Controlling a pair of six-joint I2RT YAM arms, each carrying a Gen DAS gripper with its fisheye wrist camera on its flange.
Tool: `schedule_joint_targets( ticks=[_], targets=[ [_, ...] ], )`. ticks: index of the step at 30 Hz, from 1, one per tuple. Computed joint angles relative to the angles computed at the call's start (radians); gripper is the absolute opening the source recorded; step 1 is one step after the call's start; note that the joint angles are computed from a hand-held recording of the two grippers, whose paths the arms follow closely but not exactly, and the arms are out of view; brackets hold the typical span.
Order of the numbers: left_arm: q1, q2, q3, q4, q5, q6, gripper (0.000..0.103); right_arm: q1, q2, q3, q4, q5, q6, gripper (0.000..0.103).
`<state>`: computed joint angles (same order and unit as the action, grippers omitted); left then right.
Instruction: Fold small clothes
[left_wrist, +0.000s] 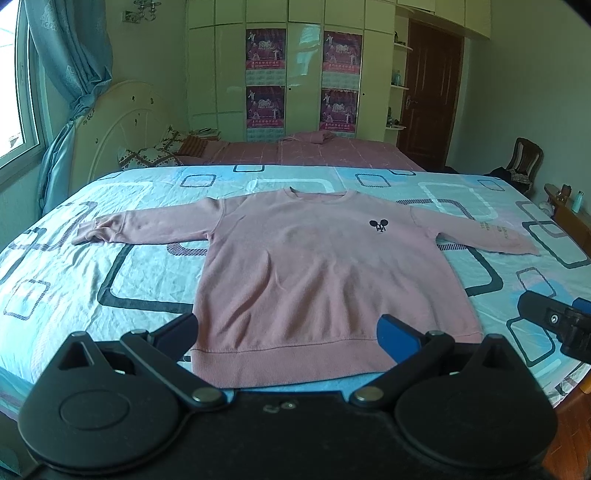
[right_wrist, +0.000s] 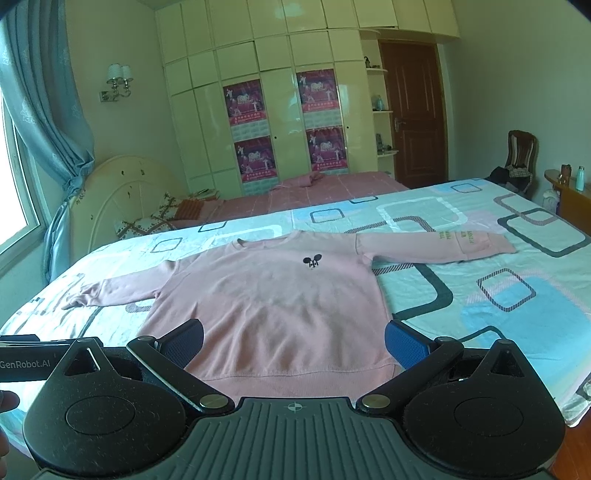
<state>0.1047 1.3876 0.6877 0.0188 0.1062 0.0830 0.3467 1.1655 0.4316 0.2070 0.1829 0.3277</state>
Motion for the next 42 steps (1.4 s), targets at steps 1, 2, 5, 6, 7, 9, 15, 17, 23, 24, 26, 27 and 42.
schedule_joint_targets(
  ticks=[1, 2, 5, 6, 7, 9, 15, 17, 23, 24, 26, 27, 42],
  targets=[
    [0.000, 0.007, 0.004, 0.001, -0.001, 0.001, 0.102, 0.001, 0.006, 0.002, 0.003, 0.001, 0.001, 0.103],
    [0.000, 0.013, 0.008, 0.002, -0.002, 0.001, 0.102, -0.001, 0.013, 0.006, 0.006, 0.000, 0.001, 0.103],
    [0.003, 0.029, 0.018, 0.003, 0.000, 0.002, 0.102, -0.008, 0.034, 0.011, 0.019, -0.005, -0.002, 0.103],
    [0.003, 0.032, 0.019, 0.004, -0.001, 0.002, 0.102, -0.009, 0.039, 0.013, 0.021, -0.007, -0.002, 0.103],
    [0.003, 0.037, 0.022, 0.004, -0.001, 0.004, 0.102, -0.011, 0.045, 0.014, 0.025, -0.010, -0.002, 0.103],
    [-0.005, 0.046, 0.027, 0.007, -0.008, 0.003, 0.102, -0.017, 0.057, 0.015, 0.034, -0.014, -0.003, 0.103],
    [-0.008, 0.075, 0.044, 0.013, -0.007, -0.003, 0.102, -0.020, 0.088, 0.029, 0.046, -0.015, -0.001, 0.103],
    [-0.008, 0.090, 0.055, 0.016, -0.005, -0.003, 0.102, -0.026, 0.105, 0.035, 0.054, -0.017, -0.005, 0.103],
    [-0.018, 0.157, 0.101, 0.030, -0.006, -0.015, 0.102, -0.053, 0.160, 0.063, 0.077, -0.031, -0.019, 0.103],
    [-0.021, 0.170, 0.110, 0.032, -0.006, -0.016, 0.102, -0.062, 0.172, 0.069, 0.082, -0.038, -0.024, 0.103],
    [-0.027, 0.199, 0.132, 0.037, -0.009, -0.019, 0.102, -0.078, 0.199, 0.086, 0.087, -0.053, -0.031, 0.103],
    [-0.029, 0.213, 0.141, 0.042, -0.012, -0.023, 0.102, -0.084, 0.212, 0.092, 0.093, -0.057, -0.036, 0.103],
    [-0.088, 0.534, 0.433, 0.058, -0.076, -0.071, 0.102, -0.261, 0.529, 0.323, 0.146, -0.141, -0.108, 0.103]
  ],
)
